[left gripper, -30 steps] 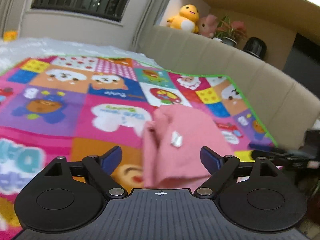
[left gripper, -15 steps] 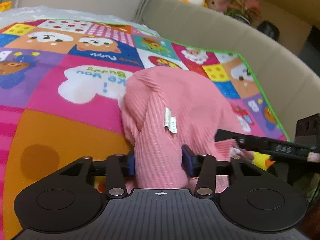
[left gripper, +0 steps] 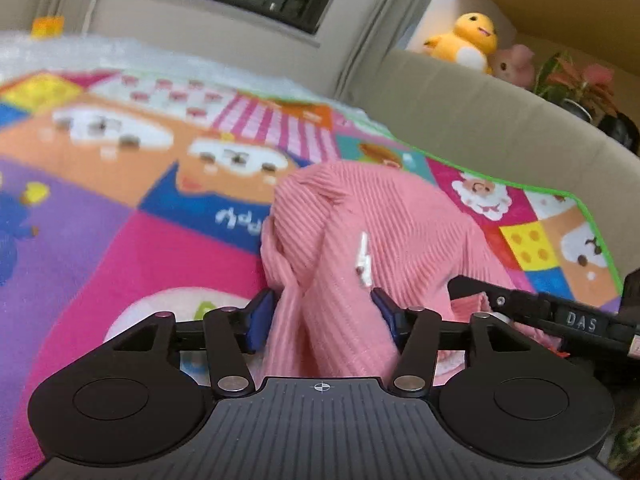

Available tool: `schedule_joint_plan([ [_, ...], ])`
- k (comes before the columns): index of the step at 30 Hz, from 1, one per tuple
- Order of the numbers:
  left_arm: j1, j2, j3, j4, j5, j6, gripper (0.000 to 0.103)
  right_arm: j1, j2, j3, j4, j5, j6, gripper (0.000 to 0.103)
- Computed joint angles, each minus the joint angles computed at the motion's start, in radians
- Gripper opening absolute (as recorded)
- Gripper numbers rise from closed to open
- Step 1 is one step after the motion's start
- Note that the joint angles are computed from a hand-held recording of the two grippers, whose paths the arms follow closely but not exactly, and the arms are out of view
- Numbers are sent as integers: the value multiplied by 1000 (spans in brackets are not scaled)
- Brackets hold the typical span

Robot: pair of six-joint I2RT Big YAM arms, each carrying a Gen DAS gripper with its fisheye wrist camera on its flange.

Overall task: Fold clothes
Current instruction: 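Hold the rolled cardigan bundle with both grippers and press it together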

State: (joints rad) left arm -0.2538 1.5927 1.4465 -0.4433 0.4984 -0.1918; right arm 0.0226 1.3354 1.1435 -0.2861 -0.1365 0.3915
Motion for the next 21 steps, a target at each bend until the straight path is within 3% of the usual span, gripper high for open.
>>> schedule_joint_plan([
  [2, 4, -11, -12, 6, 17, 11, 71, 6, -13, -13, 12, 13, -8, 82],
  [6, 1, -19, -24, 9, 18, 33, 80, 23, -34, -33, 28, 59, -32, 103],
  [10, 5, -10, -13, 4, 31, 28, 86, 6, -23, -23, 28, 37, -2, 103],
  [14, 13, -1, -3, -2, 51, 18, 92, -23, -32, -51, 83, -1, 80, 103],
  [15, 14, 0, -1, -3, 55, 16, 92, -27, -36, -61, 102, -1, 96, 102],
  [16, 15, 0, -2, -1, 57, 15, 92, -24, -36, -61, 106, 2, 93, 92],
  [17, 16, 0, -1, 0, 61, 15, 88, -17, -33, -56, 100, 7, 76, 84],
  [18, 19, 2, 1, -2, 77, 12, 83, -11, -30, -50, 93, 12, 59, 69],
  [19, 23, 4, 3, -3, 94, 10, 63, -4, -26, -44, 86, 18, 42, 60],
  [20, 26, 7, 5, -5, 112, 6, 51, 3, -23, -38, 79, 22, 26, 58],
  [21, 32, 11, 7, -1, 136, -11, 50, 14, -19, -30, 76, 37, 6, 58],
])
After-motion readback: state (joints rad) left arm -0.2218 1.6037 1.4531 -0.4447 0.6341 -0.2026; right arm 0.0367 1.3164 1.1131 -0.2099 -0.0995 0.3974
